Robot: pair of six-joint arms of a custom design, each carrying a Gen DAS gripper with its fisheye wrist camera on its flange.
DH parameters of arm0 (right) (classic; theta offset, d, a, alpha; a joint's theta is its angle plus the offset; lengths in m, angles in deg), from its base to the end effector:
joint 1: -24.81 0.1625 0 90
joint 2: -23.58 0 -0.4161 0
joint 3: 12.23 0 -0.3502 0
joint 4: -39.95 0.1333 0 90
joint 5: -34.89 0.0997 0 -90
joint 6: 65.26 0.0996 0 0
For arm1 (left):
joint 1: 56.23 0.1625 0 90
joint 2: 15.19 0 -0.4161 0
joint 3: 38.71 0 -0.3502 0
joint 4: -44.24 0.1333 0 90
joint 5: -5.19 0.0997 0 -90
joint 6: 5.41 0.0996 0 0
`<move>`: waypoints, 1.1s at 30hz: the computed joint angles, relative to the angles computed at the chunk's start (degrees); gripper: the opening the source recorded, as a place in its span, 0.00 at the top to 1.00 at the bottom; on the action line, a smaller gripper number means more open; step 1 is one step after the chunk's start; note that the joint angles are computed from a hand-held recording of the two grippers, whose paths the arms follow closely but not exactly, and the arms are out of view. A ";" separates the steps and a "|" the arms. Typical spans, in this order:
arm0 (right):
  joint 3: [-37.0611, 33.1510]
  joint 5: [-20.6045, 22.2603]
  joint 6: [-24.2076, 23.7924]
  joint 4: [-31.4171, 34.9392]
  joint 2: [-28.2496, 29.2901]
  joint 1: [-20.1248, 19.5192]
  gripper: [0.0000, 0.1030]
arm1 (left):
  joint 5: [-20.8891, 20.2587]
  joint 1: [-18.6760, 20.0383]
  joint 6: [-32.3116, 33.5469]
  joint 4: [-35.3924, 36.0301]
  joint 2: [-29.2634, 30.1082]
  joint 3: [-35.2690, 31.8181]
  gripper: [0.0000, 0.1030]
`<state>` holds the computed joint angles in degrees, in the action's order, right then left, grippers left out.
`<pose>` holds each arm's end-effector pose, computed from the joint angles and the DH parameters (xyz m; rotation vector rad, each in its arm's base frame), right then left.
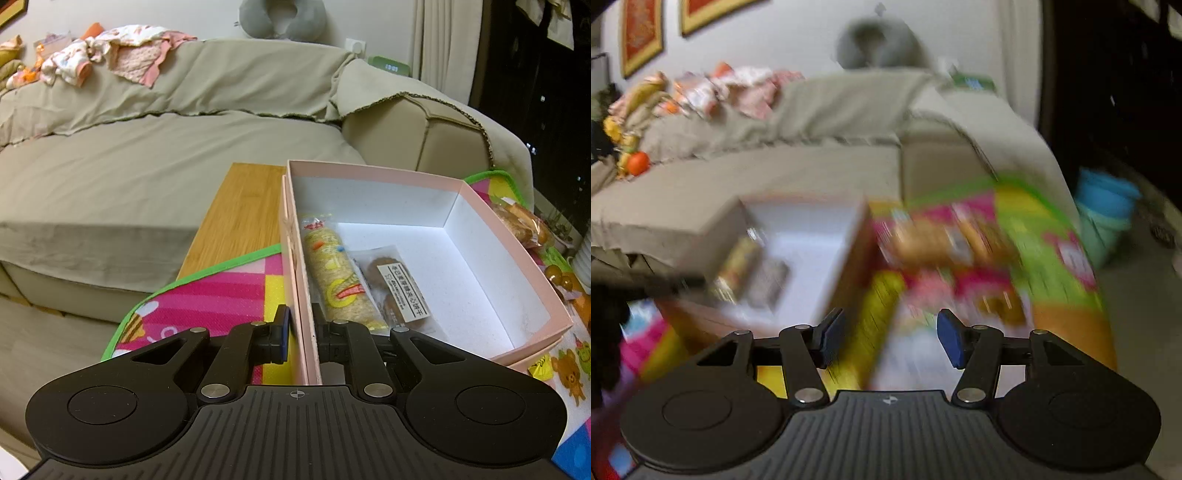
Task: Organize objects
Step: 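Carry the biscuit packet into the box and release it beside the bar, then grasp the yellow stick snack with the right tool and lift it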
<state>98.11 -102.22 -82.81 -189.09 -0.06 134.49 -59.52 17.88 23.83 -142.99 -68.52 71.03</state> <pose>0.2305 -0.4655 0.0172 0.2475 -2.1642 1.0638 0.0113 -0.6027 0.2015 0.7661 2.3873 -0.8582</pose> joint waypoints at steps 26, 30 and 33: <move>-7.24 11.76 12.22 10.96 0.58 -8.36 0.58 | 0.16 0.11 0.23 0.32 -0.33 0.20 0.87; -6.14 12.32 12.75 11.20 -0.04 -8.88 0.61 | 0.11 0.11 0.18 0.35 -0.35 0.22 0.87; -4.83 10.29 11.44 9.06 0.05 -8.43 0.61 | 0.13 0.07 0.15 0.35 -0.34 0.18 0.87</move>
